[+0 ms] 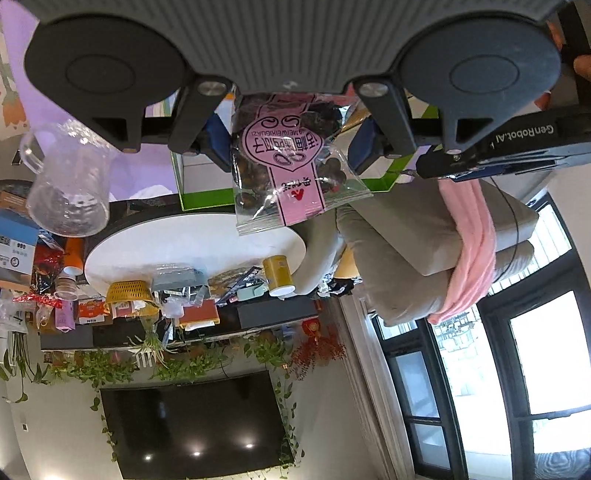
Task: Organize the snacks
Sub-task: 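Release the seed bag from the right tool while the left tool drops the black packet into the box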
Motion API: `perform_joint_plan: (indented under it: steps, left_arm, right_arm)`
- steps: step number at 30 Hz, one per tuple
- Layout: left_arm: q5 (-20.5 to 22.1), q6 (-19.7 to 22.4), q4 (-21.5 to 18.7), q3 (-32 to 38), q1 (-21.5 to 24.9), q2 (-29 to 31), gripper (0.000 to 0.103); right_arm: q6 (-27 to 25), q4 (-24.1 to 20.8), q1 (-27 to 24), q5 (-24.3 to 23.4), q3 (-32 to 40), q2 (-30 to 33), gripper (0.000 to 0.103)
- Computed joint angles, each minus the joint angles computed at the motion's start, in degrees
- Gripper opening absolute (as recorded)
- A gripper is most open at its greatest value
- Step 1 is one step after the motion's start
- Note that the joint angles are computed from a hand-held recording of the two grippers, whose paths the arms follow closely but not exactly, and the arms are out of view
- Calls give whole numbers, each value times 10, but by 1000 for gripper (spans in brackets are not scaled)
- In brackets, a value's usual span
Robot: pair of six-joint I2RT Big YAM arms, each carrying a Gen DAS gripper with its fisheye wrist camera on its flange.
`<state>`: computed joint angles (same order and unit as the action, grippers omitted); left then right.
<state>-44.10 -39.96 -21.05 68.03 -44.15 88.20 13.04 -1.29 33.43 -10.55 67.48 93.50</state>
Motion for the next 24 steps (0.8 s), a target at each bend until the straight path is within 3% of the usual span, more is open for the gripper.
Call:
perform_joint_plan:
  steps: [2,5,9,17,24]
  left_arm:
    - [13,1,6,1,11,6,51]
    - [23,-18,-19,12,24,19,54]
    - [9,-3,-2,-7,20,13,62]
    - [-18,-32,-33,-21,-1,-6,62]
    - [-48,-61,-70,-21,-27,-23,62]
  right_arm:
    - [3,-6,2,5,15,13,61]
    - [20,-3,7,35,25,26,61]
    - [25,66,23,129,-11,17,61]
    - [62,34,8,76,-40,-21,61]
    - [76,19,7,83,-54,-51,61]
